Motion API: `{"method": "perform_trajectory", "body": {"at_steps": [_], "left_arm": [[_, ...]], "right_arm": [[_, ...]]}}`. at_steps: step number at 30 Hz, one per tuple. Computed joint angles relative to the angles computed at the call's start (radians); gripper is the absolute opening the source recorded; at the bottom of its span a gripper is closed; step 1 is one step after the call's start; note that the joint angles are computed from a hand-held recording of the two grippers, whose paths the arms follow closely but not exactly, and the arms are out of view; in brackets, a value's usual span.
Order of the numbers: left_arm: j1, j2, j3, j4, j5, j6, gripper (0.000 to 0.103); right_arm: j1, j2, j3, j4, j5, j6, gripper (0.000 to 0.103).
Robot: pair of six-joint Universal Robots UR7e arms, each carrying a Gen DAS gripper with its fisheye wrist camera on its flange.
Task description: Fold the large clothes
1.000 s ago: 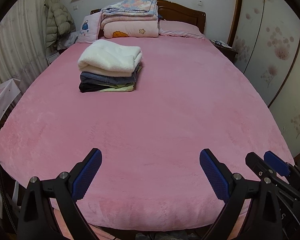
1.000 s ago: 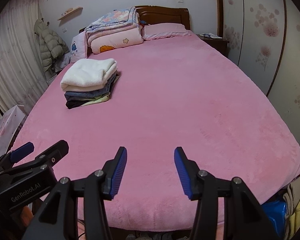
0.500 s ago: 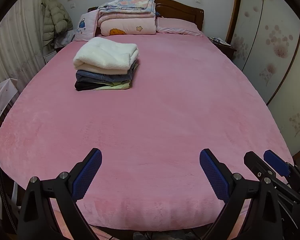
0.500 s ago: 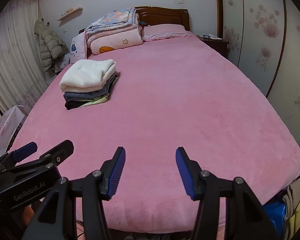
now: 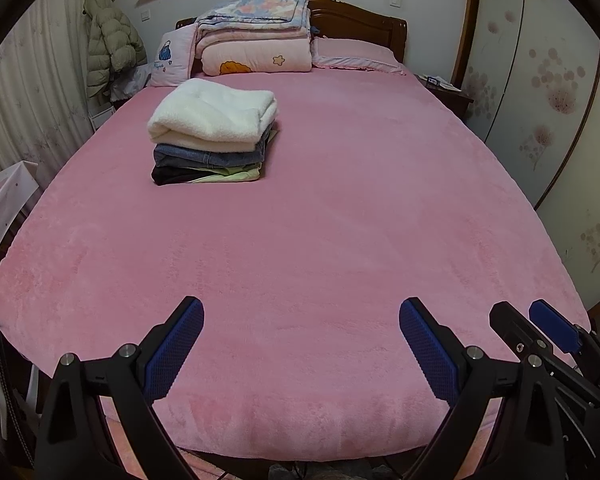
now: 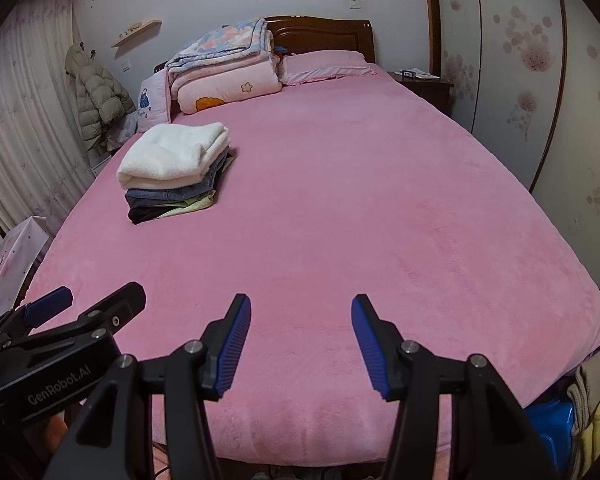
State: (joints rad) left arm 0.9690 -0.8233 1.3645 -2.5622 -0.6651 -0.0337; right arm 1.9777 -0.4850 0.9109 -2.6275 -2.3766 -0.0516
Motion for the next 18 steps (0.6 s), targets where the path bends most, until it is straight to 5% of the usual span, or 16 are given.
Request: {"method": "perform_trajectory", "body": {"at_steps": [18], "left_arm": [[-0.007, -0.005, 0.013, -0.009, 0.006, -0.004, 0.098]], "right_arm": [[0.003, -0.005, 0.014, -0.020, -0.013, -0.002, 0.053]]}}
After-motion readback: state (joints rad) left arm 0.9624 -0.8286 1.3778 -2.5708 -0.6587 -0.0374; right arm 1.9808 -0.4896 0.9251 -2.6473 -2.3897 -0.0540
